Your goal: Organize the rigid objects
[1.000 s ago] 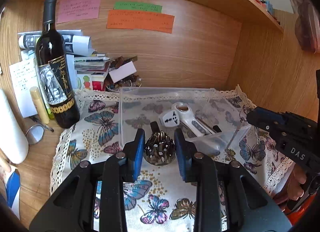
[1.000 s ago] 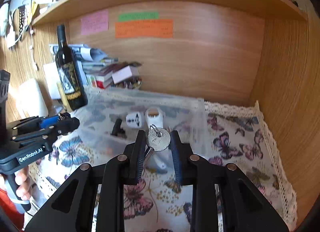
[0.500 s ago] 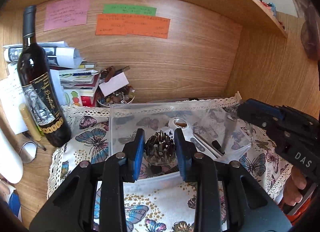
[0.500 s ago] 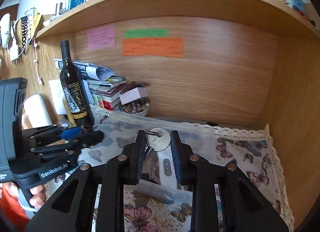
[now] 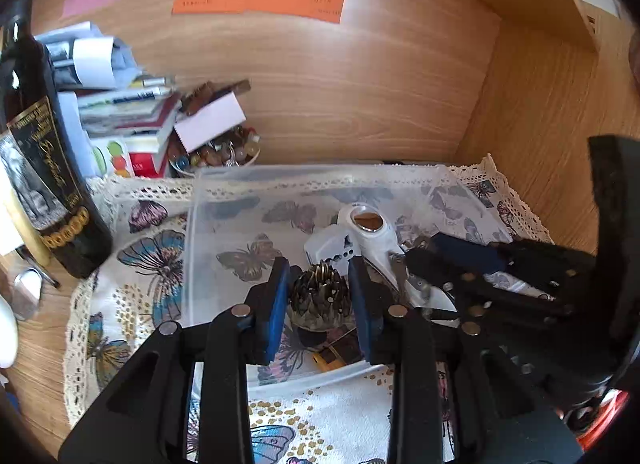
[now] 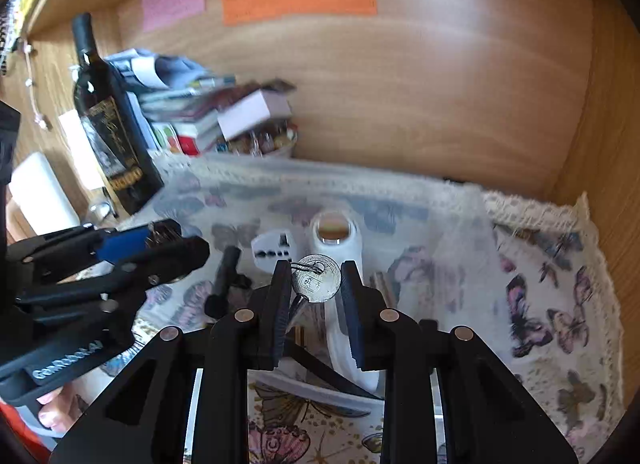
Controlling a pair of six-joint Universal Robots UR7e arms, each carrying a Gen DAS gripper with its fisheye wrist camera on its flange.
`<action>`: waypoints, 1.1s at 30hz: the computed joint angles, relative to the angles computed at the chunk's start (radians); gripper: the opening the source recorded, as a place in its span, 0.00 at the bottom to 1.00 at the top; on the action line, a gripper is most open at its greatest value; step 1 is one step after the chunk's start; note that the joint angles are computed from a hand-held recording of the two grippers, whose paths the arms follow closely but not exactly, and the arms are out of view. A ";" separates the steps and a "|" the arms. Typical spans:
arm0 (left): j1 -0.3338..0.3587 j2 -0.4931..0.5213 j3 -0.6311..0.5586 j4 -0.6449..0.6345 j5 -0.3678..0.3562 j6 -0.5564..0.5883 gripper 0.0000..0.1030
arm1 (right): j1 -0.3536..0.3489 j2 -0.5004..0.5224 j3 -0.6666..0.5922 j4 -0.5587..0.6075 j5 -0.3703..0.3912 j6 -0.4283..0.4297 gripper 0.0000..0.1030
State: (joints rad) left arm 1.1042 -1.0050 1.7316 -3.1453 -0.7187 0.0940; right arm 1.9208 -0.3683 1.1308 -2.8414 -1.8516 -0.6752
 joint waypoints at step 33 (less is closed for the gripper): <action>-0.222 0.009 0.164 -0.612 0.231 0.362 0.96 | -0.003 -0.288 0.424 -0.450 0.186 -0.018 0.88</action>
